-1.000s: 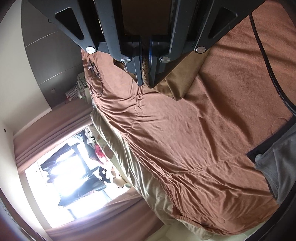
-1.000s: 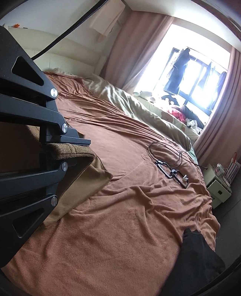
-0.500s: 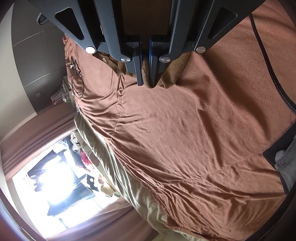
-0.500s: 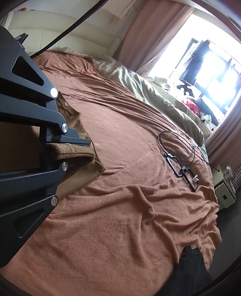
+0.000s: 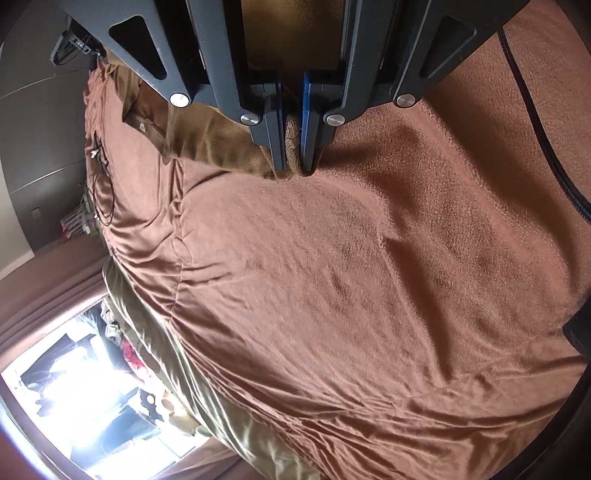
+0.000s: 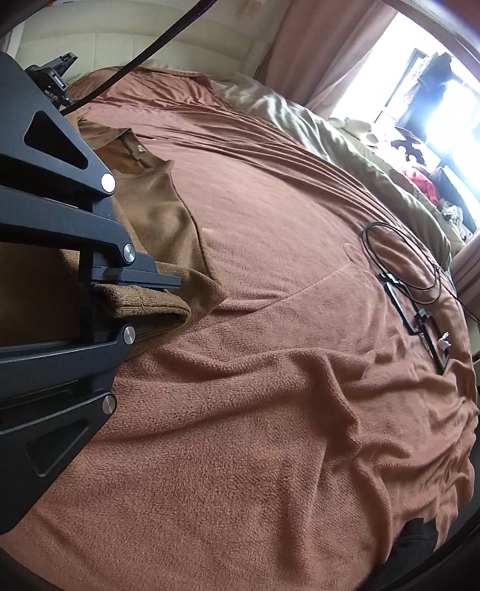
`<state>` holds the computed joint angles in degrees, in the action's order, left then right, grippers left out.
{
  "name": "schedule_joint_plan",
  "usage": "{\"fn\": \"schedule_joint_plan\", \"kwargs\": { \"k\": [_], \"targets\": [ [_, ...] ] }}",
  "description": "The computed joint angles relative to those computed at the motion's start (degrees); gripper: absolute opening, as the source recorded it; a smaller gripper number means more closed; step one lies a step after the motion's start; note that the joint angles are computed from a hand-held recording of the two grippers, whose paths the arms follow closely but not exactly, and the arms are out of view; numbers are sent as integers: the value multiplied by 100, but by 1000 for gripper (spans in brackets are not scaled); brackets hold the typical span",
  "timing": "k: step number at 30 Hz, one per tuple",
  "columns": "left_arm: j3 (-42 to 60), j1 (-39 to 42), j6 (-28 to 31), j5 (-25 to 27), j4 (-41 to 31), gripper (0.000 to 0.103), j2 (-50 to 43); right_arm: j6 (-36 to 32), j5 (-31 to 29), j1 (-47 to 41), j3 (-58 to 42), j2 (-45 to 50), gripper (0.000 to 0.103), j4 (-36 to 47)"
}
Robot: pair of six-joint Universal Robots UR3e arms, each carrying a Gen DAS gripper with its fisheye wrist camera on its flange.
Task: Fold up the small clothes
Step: 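Lower the folded hem onto the shirt and open both grippers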
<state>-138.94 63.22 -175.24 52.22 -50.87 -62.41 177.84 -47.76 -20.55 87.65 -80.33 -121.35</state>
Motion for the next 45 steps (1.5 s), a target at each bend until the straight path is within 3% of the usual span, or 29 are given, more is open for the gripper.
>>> {"fn": "schedule_joint_plan", "kwargs": {
  "k": [2, 3, 4, 6, 7, 10, 15, 24, 30, 37, 45],
  "targets": [
    [53, -6, 122, 52, -152, 11, -10, -140, 38, -17, -140, 17, 18, 233],
    [66, 42, 221, 31, -305, 19, 84, -206, 94, -49, -239, 25, 34, 341],
    [111, 102, 334, 18, -504, 34, 194, -298, 180, -91, -295, -21, 49, 453],
    [218, 212, 555, 33, -871, 57, 452, -493, 247, -166, -425, -135, 65, 650],
    [271, 292, 739, 24, -1102, 62, 627, -548, 181, -176, -398, -225, 67, 620],
    [525, 272, 1206, 262, -1566, 73, 879, -970, 120, -241, -509, -424, 67, 921],
    [617, 45, 1692, 740, -1792, 74, 984, -1703, -329, -212, -640, -654, 67, 1404],
    [643, -775, 2194, 1682, -1758, 74, 899, -2414, -1280, 330, -1304, -541, 67, 2115],
    [573, -1636, 1824, 2627, -576, 74, -39, -2389, -2368, 1062, -1659, -136, 67, 1852],
    [1119, -2254, 1282, 2960, 442, 74, -1342, -1951, -2888, 1618, -2569, 824, 67, 1581],
    [2015, -2521, 864, 2931, 958, 74, -2474, -1434, -3269, 2001, -4183, 2100, 67, 1427]
  ]
}}
